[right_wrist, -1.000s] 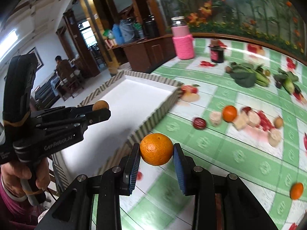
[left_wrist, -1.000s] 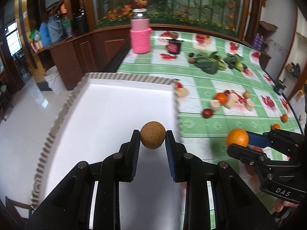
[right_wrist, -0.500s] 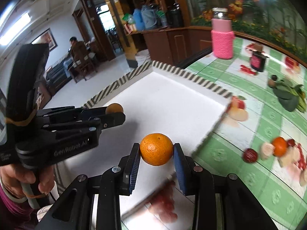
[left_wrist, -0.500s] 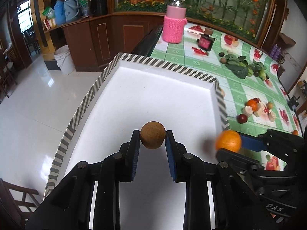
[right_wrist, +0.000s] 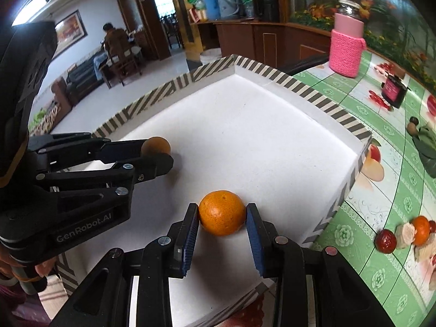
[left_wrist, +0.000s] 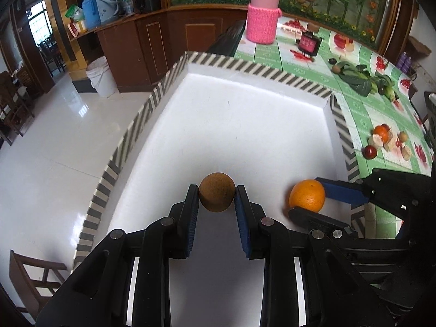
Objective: Organize fruits
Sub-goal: 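Carry the brown fruit and the orange in both grippers over the white tray, then open left gripper to drop the brown fruit while right gripper drops the orange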
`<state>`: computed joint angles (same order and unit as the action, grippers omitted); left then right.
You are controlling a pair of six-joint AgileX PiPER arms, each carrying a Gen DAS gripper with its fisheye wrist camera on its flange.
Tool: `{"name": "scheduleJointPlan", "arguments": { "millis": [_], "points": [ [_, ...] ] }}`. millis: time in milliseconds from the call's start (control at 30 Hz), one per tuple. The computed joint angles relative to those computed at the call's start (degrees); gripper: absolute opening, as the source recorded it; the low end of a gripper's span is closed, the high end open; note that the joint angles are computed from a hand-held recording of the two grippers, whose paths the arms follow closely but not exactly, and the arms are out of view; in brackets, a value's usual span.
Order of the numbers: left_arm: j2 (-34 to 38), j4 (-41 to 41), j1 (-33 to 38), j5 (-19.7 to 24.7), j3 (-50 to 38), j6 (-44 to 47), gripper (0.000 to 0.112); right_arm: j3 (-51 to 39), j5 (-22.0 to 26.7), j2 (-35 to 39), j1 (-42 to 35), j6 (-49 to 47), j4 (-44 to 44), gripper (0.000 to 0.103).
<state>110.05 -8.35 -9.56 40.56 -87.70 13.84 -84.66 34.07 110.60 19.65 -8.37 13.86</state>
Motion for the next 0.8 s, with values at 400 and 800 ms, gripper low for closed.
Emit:
{"name": "scheduleJointPlan", "arguments": {
  "millis": [400, 800],
  "points": [
    [-2.3, -8.7, 2.2, -2.0, 2.9, 4.3, 0.072, 11.7, -5.2, -9.7, -3.5, -9.1, 13.8, 0.037],
    [-12.3, -4.0, -4.4, -11.5, 12.2, -1.2, 0.072, 27.5, -9.5, -24.3, -10.4, -16.7, 24.7, 0.038]
  ]
}}
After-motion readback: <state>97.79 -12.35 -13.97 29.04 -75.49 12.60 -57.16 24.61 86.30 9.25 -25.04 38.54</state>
